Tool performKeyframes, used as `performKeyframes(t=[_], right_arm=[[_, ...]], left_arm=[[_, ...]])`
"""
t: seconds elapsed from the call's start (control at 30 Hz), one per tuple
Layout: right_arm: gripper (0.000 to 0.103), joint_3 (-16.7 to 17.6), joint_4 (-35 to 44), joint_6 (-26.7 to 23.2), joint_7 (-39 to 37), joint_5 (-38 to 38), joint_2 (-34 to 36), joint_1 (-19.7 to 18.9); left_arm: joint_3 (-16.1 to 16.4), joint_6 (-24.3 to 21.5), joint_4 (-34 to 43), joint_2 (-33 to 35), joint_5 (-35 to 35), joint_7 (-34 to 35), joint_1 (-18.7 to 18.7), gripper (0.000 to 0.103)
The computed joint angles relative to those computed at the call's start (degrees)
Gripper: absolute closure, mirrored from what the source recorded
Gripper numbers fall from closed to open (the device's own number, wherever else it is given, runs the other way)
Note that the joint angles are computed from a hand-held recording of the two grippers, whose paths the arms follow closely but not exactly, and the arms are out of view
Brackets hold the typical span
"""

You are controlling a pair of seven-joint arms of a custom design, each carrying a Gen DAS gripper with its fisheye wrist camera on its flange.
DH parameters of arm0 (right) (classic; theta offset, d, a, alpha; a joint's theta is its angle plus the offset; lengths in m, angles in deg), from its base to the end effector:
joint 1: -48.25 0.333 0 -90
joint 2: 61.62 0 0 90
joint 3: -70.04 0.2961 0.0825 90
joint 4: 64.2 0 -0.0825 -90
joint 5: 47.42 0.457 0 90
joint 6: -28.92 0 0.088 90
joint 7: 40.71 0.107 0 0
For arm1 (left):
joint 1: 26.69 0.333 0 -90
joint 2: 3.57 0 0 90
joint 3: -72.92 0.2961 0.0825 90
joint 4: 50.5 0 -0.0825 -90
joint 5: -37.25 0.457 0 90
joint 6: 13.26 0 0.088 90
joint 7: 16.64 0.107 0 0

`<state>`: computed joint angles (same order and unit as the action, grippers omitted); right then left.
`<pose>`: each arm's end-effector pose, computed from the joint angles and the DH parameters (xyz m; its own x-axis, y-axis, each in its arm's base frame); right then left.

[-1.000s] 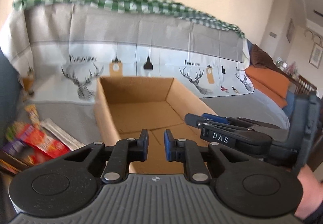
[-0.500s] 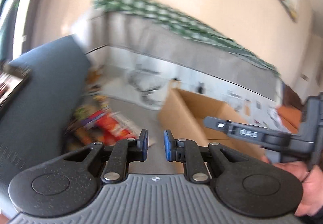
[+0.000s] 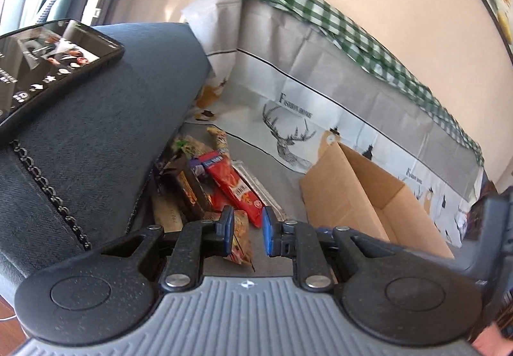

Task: Organize snacks
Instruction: 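Move both tools toward the snack pile beside the box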

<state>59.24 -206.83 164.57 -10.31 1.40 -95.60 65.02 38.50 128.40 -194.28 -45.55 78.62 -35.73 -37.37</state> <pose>0.4886 0.0580 0.5011 0.6775 -0.6894 -0.2562 -0.5896 -0.3009 -0.7495 0.3375 -0.3542 0.5097 0.3552 -0.8299 0.4302 -0.3356 -0.5428 -0.7699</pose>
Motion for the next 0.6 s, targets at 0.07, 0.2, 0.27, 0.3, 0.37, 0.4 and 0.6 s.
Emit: performKeyframes(t=[0.07,0.2,0.27,0.3,0.37,0.4,0.6], right_arm=[[0.035,0.32,0.28,-0.91,0.19,-0.12,0.73,0.48],[0.029,1.38,-0.02,0.52,-1.59,-0.13,1.57,1.36],[0.028,1.94,-0.02,1.33,-1.91,-0.34,2.38,1.71],[0.028,2.27,0.14,1.77,-1.89,-0.54,2.9,1.87],[0.028,2.63,0.56,2.58,-2.21,-0.54,3.96,2.34],[0.028,2.88,0.7,2.93,-2.25,-0.7,4.35,2.46],[0.029,3.98,0.66,3.67,-2.66,-2.58,5.2,2.96]], left_arm=[[-0.62,-1.21,-0.1,-0.55,-0.05,-1.41,0.25,0.067],[-0.83,-3.21,-0.82,-1.87,-0.5,-4.48,-0.06,0.054],[-0.24,-2.83,-1.73,-2.73,-0.76,-5.58,-0.46,0.054],[-0.13,-2.49,-1.8,-2.8,-0.61,-5.56,-0.48,0.054],[0.01,-3.0,-1.53,-2.57,-0.73,-4.59,-0.71,0.054],[0.03,-3.17,-1.55,-2.62,-0.72,-4.34,-0.81,0.054],[0.13,-3.54,-1.2,-2.2,-0.66,-3.47,-0.91,0.054]])
